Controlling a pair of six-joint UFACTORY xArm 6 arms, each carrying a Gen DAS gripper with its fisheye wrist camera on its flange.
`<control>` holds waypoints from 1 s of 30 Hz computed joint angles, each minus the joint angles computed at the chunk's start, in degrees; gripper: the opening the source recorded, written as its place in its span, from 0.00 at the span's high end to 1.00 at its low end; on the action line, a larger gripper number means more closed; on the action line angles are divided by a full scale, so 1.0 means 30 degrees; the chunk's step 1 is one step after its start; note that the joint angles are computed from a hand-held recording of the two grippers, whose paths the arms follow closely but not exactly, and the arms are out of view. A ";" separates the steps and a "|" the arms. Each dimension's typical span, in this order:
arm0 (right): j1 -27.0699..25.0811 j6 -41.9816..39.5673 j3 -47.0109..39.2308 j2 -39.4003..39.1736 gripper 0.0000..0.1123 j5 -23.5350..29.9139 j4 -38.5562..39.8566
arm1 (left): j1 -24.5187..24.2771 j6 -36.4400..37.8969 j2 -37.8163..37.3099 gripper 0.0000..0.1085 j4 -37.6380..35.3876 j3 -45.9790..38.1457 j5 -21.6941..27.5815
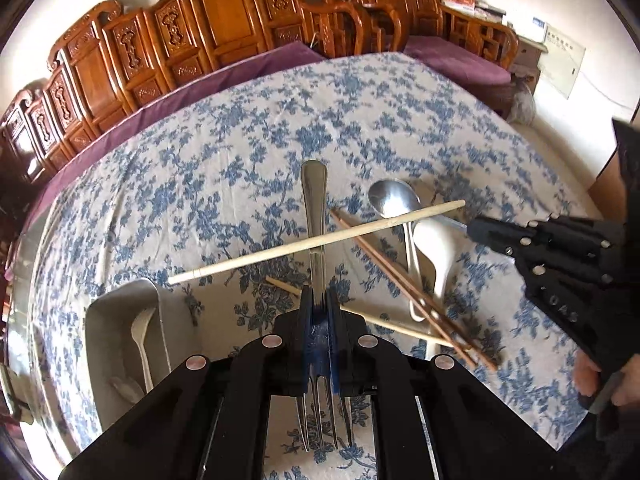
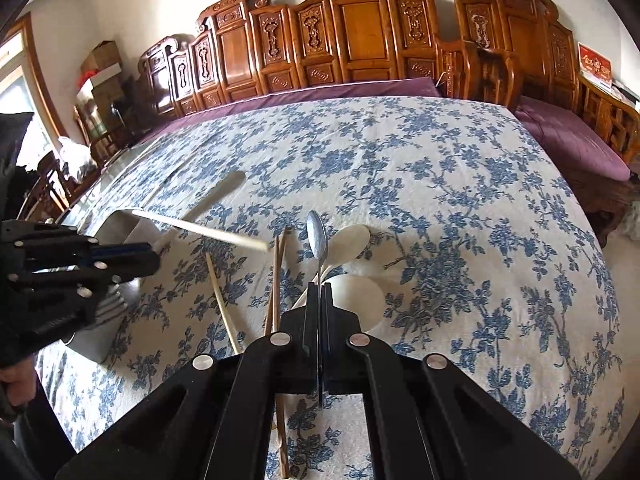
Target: Organize utensils
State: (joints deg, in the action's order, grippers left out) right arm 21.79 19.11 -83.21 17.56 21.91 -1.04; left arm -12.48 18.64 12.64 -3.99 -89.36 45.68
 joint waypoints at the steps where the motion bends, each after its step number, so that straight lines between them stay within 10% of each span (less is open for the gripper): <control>1: -0.0016 0.0113 0.0110 -0.0083 0.98 -0.0041 -0.0073 | 0.0016 0.0029 -0.0057 0.95 -0.0219 -0.0072 0.0054; 30: 0.0340 0.1036 0.0573 -0.0760 0.98 -0.0192 -0.1124 | 0.0886 0.1062 -0.0537 1.00 -0.3731 -0.0840 0.0957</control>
State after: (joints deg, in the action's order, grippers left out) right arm 22.81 22.21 -81.49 15.28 21.34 -4.41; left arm -9.82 21.83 11.03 -15.19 -91.88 48.55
